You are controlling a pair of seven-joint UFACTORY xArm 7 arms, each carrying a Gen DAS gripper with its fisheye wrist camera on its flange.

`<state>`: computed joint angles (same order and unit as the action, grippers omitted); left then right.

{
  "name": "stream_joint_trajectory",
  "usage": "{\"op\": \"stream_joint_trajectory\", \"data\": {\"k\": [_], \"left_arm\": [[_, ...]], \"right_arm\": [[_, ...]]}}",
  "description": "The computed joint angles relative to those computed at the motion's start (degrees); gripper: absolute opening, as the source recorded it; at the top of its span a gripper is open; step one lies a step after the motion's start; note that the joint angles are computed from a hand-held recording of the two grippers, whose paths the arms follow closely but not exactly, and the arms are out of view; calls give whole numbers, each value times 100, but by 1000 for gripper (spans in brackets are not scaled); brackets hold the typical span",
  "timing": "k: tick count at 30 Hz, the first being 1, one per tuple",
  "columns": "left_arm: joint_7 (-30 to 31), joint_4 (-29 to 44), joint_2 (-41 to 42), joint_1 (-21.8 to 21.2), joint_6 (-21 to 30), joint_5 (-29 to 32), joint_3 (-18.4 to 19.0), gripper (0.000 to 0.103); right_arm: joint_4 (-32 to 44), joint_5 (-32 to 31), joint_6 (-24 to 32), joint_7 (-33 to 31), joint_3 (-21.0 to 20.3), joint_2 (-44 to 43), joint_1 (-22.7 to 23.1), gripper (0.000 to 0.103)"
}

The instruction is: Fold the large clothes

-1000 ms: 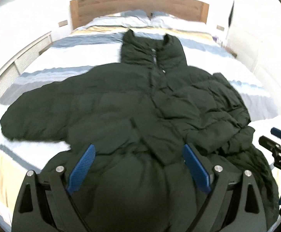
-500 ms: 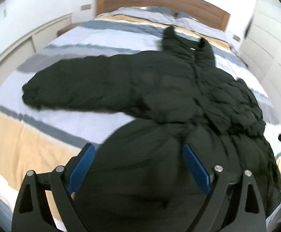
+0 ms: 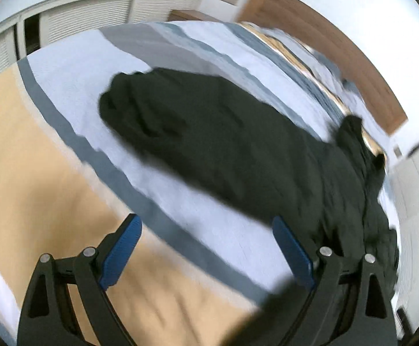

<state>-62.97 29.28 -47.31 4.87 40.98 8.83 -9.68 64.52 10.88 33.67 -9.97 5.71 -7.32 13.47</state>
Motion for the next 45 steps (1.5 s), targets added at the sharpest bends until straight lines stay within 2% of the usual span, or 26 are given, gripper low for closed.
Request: {"op": "stream_joint_trajectory", "data": {"k": [3,8,10,13,16,18,20,22,23,27,29,36,45], "left_arm": [[108,-175,187,195,-465,-32,370,93],[269,-630,464,355,-1590,-555,918,91],[366,-813,596,317,-2149,-895,1154,91],[575,-956,773,193,-2696,-1366,1433,91],[633,-1038,889,79,-3164,-1788,1527,89],[671,-1093,929,-65,-3415,-2045,1638,74],[702,-1143,954,-247,-3585,-2306,1798,65],[756,-1197,947,-372,-3686,-2474,1897,57],[749,-1211,932,-352,-3683,-2506,1833,50],[839,-1123,1006,-257,-3676,-2463,1634,19],[787,-1071,998,-95,-3712,-2391,1411,12],[466,-647,964,532,-3229,-1870,691,8],[183,138,836,727,-2428,-1045,214,8]], "right_arm": [[67,71,-20,8,17,139,30,76],[122,46,-78,74,31,289,18,76],[143,-31,-97,138,37,332,0,76],[179,-147,-98,241,41,393,-27,76],[169,-191,-133,303,38,416,-45,76],[158,-217,-150,304,41,417,-48,76],[136,-261,-170,293,44,406,-49,76],[121,-263,-173,252,39,390,-51,76],[111,-266,-184,244,37,380,-53,76],[73,-162,-211,170,4,331,-72,76],[30,-130,-229,155,-8,296,-84,76],[-149,-30,-272,27,-62,133,-122,76],[-320,281,-314,-250,-221,-145,-202,76]]}}
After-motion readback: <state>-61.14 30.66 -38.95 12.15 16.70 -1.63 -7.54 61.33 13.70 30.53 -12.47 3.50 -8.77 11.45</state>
